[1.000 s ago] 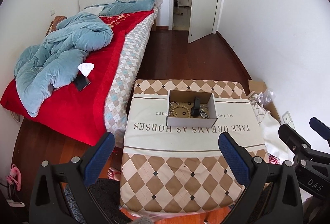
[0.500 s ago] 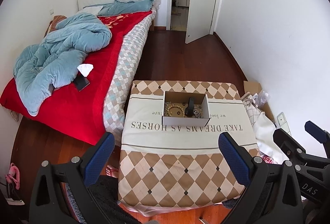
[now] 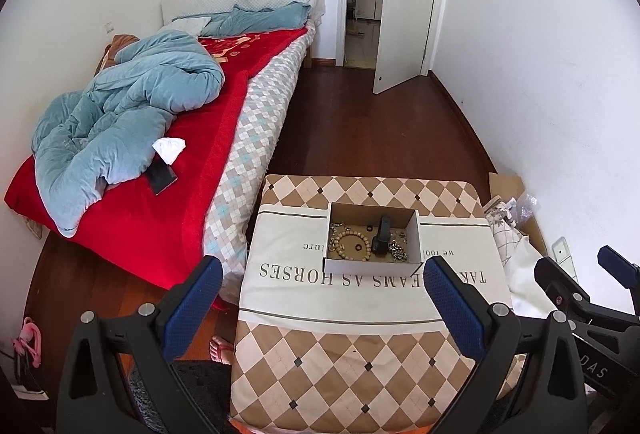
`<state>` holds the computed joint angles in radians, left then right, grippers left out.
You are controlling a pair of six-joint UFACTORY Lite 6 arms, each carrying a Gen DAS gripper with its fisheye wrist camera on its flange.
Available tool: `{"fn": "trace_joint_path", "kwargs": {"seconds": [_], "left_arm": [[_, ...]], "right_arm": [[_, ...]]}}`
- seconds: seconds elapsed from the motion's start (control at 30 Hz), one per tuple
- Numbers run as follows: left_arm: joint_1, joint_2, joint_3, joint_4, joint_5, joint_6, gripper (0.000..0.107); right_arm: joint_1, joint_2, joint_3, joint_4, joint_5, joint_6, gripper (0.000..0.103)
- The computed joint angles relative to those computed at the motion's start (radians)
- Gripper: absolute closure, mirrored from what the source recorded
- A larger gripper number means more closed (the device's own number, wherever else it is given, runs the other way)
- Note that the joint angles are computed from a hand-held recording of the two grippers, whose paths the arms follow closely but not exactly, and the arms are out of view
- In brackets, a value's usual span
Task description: Organize jewelry
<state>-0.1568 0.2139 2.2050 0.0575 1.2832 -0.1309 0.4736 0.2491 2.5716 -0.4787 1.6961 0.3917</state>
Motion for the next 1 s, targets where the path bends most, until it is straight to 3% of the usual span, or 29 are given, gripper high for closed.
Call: {"fn": "trace_joint_path", "kwargs": {"seconds": [0.43,1.0], "left_arm": [[0.014,0.106,0.011,-0.001,-0.021,0.020,0.005],[0.021,0.141,0.009,0.000,-0.020,0.025,0.005]], "right_arm": [[-0.119,0.101,-0.020,0.078,-0.089,-0.040,0.000],[-0.152,0.088,-0.140,0.122,-0.155,-0.047,0.000]]}}
